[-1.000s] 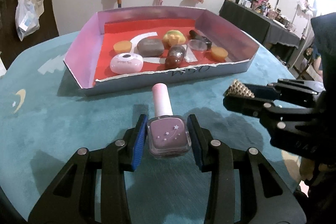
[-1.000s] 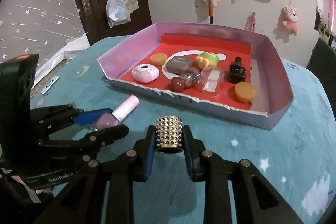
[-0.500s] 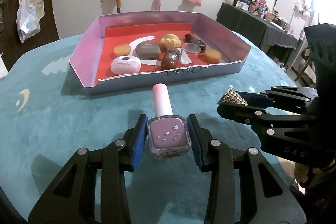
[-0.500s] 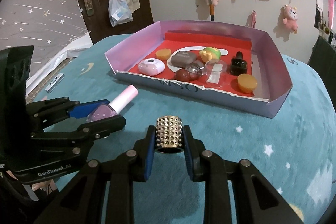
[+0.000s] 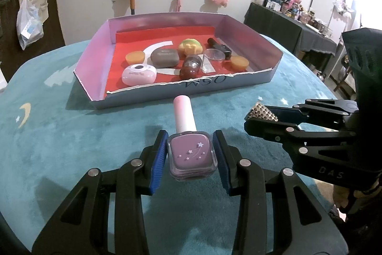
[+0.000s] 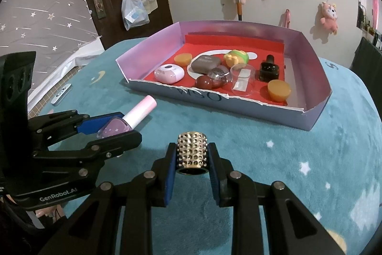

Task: Organize rigid objects
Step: 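Carry the nail polish and studded cylinder into the box and open both tools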

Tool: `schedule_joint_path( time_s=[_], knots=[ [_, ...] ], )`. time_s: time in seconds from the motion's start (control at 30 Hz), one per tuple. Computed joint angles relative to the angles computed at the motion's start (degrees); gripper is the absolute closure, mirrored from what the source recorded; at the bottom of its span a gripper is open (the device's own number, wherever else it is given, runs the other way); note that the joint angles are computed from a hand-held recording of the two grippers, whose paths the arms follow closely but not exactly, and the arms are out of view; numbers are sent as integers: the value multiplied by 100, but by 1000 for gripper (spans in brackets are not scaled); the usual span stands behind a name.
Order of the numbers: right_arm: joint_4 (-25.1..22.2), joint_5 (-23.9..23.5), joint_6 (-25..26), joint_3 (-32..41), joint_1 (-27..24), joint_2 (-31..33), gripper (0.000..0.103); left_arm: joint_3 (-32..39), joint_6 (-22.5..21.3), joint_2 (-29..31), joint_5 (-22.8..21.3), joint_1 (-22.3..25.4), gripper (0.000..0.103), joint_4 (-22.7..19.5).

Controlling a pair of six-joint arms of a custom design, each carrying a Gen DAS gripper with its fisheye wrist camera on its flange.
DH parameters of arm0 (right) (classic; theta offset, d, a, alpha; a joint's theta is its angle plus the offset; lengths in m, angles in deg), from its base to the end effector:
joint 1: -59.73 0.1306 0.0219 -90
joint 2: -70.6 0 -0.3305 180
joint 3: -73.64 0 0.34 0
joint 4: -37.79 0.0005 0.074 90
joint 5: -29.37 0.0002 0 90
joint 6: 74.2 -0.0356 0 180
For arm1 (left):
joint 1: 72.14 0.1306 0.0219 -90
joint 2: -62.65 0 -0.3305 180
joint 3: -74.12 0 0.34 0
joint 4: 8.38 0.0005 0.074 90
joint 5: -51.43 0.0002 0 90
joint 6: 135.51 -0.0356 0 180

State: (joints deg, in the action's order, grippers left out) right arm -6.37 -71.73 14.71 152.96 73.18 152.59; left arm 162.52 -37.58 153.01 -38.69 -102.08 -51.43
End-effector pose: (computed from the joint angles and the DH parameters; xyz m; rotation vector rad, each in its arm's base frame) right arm 0.3777 0.0969 0.3625 -0.3494 2.3714 0.3508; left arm 0.3820 -0.2205 0.3718 0.4532 2.3357 -0.3174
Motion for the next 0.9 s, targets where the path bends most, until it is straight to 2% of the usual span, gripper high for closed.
schedule_joint_path(
  time_s=[0.2, 0.27, 0.43, 0.53, 0.7, 0.8, 0.9],
  knots=[
    [-11, -33, -1, 55, -19, 16, 76, 96, -1, -15, 167, 39, 66, -16],
    [-63, -71, 16, 180, -46, 48, 76, 303, -16, 16, 402, 112, 66, -74],
    [-288, -190, 98, 928, -219, 365, 76, 1141, -224, 388, 618, 230, 66, -239],
    [-545, -300, 185, 1634, -334, 792, 76, 1998, -377, 946, 824, 333, 66, -598],
    [-1206, -228, 398, 3169, -474, 1894, 76, 3677, -657, 2158, 968, 492, 66, -1336],
    [-1728, -118, 527, 4209, -543, 2674, 76, 4848, -789, 2979, 1043, 582, 66, -1989],
    [-2448, -127, 631, 5424, -642, 3556, 76, 6459, -942, 4008, 1028, 622, 66, -2909]
  ],
)
